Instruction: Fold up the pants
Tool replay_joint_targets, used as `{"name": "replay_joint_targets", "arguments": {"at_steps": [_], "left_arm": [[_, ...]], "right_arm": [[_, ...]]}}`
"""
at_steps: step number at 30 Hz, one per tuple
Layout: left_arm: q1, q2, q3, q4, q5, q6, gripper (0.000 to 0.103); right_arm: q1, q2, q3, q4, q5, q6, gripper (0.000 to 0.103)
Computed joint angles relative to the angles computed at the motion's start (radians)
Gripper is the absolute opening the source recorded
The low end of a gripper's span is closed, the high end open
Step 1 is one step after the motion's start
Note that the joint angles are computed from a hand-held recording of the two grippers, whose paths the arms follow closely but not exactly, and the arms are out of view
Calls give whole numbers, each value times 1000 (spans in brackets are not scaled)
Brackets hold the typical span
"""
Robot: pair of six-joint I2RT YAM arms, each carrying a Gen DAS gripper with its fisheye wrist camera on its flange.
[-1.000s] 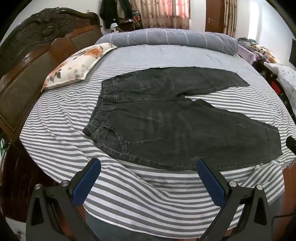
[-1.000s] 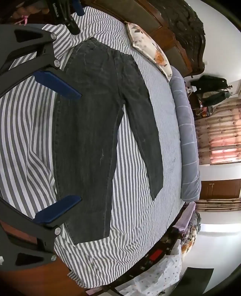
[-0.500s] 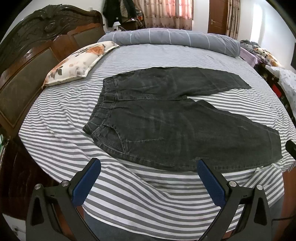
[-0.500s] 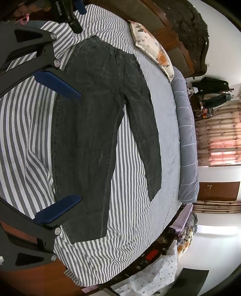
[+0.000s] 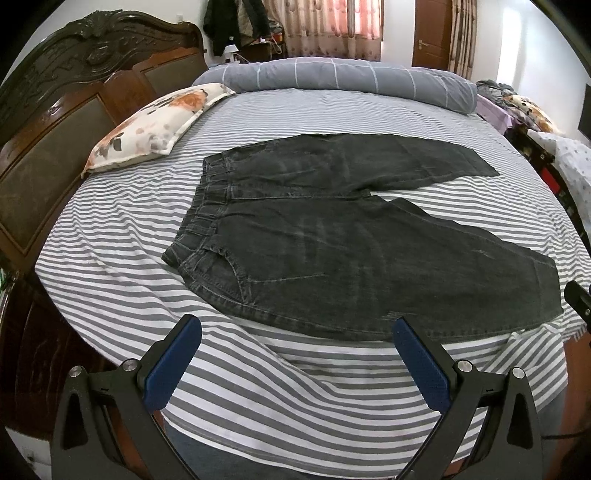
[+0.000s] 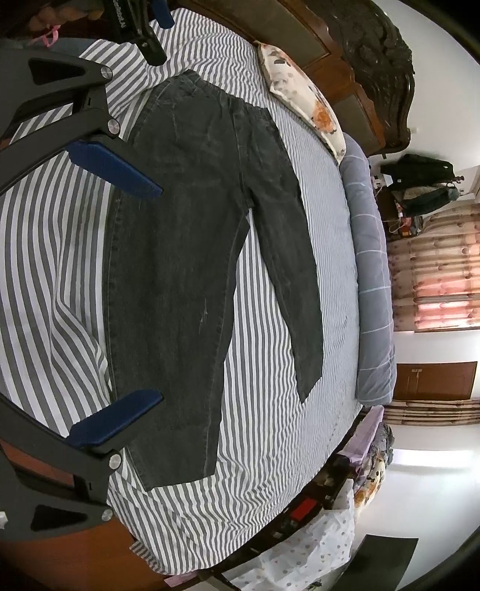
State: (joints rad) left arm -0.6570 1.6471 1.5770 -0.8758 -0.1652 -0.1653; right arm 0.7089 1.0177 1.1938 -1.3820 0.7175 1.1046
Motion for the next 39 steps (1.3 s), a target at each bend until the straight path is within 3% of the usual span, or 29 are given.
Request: {"name": "replay_joint_targets", "arguments": {"at_steps": [39], "left_arm": [[-13, -20, -30, 35, -22, -4, 103]], "right_arm": [[17, -22, -32, -2, 16, 48, 103]]}}
